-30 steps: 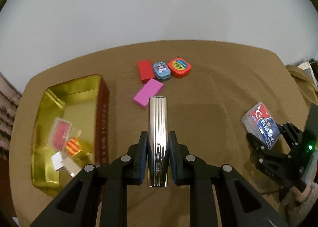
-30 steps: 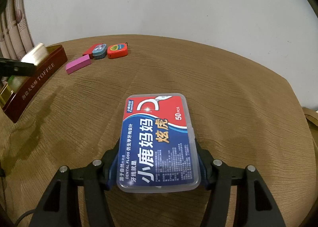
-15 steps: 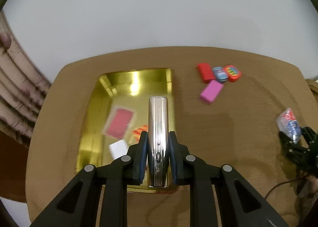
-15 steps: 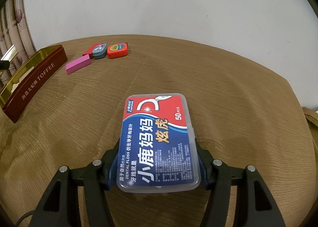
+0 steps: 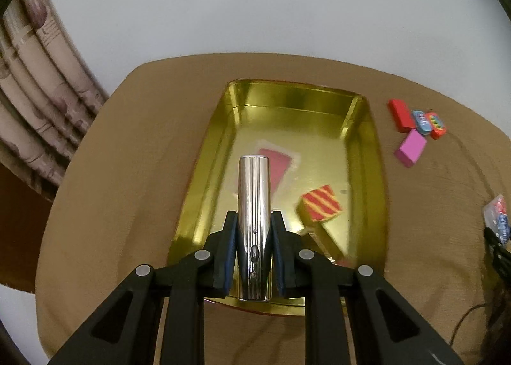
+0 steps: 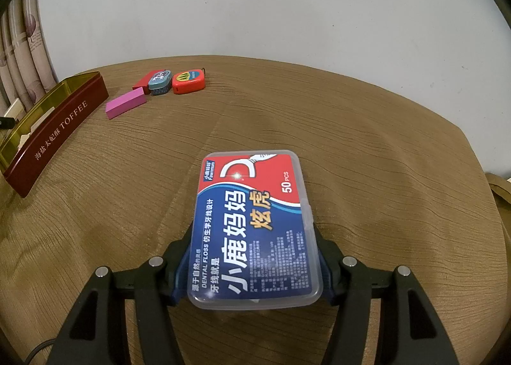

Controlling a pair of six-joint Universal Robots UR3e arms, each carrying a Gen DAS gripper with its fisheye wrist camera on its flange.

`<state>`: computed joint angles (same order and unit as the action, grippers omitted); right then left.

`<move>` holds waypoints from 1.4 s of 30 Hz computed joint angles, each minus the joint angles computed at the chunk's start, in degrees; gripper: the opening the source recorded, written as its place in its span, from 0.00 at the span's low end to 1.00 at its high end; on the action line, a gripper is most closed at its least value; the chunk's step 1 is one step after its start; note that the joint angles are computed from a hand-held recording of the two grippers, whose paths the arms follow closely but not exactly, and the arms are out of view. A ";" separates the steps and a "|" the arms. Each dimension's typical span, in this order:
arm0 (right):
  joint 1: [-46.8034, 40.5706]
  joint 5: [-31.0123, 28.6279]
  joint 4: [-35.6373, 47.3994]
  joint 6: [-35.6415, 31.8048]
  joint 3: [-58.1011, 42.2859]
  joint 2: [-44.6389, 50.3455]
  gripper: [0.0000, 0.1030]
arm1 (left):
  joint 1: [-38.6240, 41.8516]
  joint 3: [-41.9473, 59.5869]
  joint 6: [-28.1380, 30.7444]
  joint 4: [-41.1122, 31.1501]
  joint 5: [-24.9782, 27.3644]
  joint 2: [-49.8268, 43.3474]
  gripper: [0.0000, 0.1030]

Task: Organize rigid objects
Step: 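Carry the silver lipstick tube into the gold tin and release with left tool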

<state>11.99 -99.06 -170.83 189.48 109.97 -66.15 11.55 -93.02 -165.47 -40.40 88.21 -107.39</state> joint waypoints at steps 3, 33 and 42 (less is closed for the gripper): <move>-0.01 0.02 0.00 0.01 0.00 -0.01 0.61 | 1.57 0.03 -0.34 0.13 -0.85 -0.79 0.17; -0.15 0.23 -0.34 -0.44 0.17 -0.05 0.61 | 3.07 3.16 -0.49 2.30 0.43 -8.91 0.20; 0.04 0.01 -0.26 -0.34 0.05 0.00 0.61 | 2.64 -2.47 -0.07 5.93 -1.08 -2.49 0.28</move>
<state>12.03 -99.05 -171.09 189.14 110.02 -66.16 14.19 -95.50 -165.55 -34.48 87.14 -109.88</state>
